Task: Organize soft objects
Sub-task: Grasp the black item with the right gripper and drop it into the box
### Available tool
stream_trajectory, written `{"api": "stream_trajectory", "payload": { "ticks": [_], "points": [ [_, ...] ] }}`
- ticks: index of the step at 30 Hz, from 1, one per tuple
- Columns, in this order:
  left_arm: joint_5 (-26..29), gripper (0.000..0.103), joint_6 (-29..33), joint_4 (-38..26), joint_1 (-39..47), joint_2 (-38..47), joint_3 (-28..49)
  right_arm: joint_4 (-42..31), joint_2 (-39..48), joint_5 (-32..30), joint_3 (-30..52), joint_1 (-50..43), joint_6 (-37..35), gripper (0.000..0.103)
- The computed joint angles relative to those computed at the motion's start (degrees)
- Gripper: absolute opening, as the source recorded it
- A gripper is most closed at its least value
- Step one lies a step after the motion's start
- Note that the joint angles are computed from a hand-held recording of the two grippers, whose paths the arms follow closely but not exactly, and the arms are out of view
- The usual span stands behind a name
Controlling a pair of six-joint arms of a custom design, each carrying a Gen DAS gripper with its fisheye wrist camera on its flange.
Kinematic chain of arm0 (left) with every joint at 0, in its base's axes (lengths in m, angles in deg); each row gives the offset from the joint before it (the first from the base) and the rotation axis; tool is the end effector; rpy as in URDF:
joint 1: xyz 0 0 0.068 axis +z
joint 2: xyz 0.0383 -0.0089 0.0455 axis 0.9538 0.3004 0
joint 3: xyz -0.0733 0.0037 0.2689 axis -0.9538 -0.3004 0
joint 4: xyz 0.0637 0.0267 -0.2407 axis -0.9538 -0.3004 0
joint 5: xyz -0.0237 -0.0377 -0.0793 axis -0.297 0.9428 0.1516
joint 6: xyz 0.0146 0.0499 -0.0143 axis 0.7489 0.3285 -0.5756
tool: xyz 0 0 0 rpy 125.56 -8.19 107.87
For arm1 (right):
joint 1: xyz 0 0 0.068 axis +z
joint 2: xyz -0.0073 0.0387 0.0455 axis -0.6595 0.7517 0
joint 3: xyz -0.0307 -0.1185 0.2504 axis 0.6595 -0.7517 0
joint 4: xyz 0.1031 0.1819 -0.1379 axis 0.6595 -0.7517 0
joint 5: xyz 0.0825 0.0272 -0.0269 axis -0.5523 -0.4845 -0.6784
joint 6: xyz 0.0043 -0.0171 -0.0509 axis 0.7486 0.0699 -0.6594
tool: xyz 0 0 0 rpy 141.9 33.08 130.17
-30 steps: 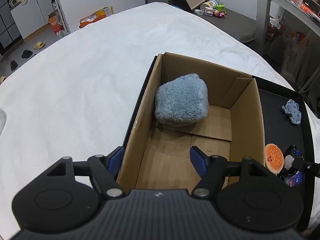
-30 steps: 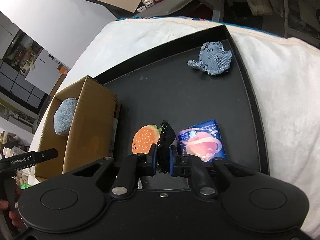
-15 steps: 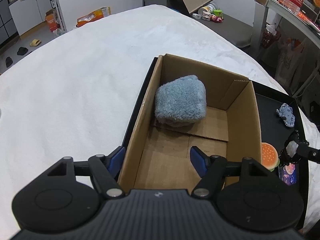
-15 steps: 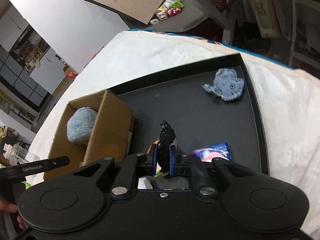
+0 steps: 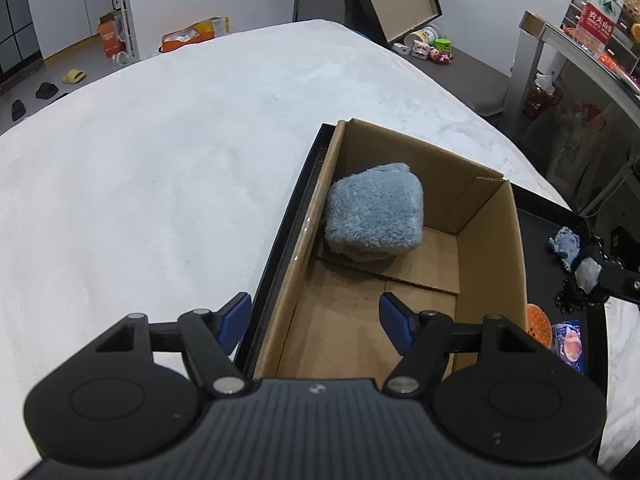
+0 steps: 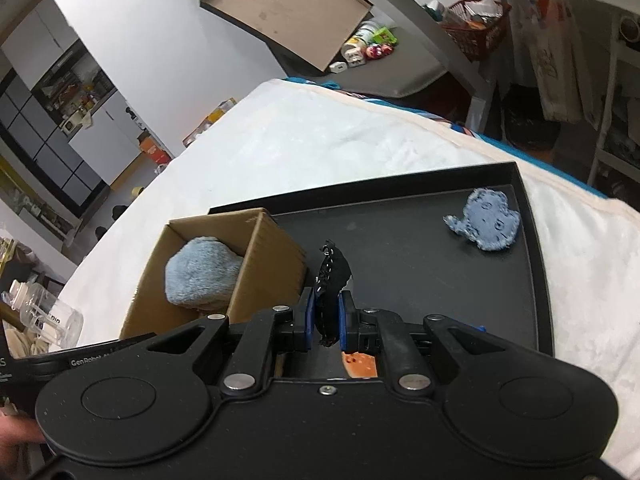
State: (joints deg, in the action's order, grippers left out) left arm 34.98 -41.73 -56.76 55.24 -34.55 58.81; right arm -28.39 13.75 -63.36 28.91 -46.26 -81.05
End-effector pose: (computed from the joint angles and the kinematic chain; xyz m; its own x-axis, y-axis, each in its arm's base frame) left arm 0.1347 -0.0296 0.2332 -0.7123 -0.4443 -0.5434 -0.4716 0.8763 -0.0983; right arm 0.2592 -0.0012 0.2103 -0.8006 -0.0971 -0.5913 -0.4031 0.8174 0.4116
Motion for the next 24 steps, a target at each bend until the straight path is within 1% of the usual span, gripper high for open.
{"api": "stream_trajectory", "payload": {
  "ticks": [8, 9, 11, 12, 13, 16, 20, 22, 24],
  "points": [
    [1.7, 0.066, 0.9, 1.7, 1.7, -3.3, -2.3, 1.1, -2.0, 1.9, -0.5, 4.1, 3.2, 0.012],
    [2.1, 0.064, 1.1, 2.0, 2.2, -3.7, -2.6, 1.1, -2.3, 2.3, -0.5, 4.9, 3.7, 0.012],
    [3.1, 0.059, 1.8, 2.4, 3.4, -5.0, -3.2, 1.5, -2.7, 3.0, -0.2, 6.4, 4.7, 0.012],
    [3.5, 0.051, 2.1, 2.7, 3.8, -5.5, -3.5, 1.7, -2.9, 3.3, -0.1, 7.1, 5.3, 0.012],
    [3.9, 0.046, 2.6, 3.0, 4.3, -6.1, -3.8, 2.1, -3.2, 3.7, -0.1, 7.8, 5.8, 0.012],
    [4.2, 0.037, 3.9, 3.7, 5.3, -7.3, -4.5, 2.9, -3.6, 5.1, 0.5, 10.3, 7.5, 0.012],
    [5.8, 0.030, 5.6, 4.7, 7.9, -9.0, -5.8, 3.8, -3.7, 6.9, 1.6, 14.3, 9.8, 0.012],
    [5.8, 0.021, 6.5, 5.0, 8.7, -9.5, -6.4, 4.6, -3.6, 7.8, 2.0, 16.1, 11.0, 0.012],
    [6.1, 0.015, 7.1, 5.3, 10.1, -9.8, -7.0, 5.3, -3.3, 8.8, 2.5, 18.0, 12.0, 0.012]
  ]
}}
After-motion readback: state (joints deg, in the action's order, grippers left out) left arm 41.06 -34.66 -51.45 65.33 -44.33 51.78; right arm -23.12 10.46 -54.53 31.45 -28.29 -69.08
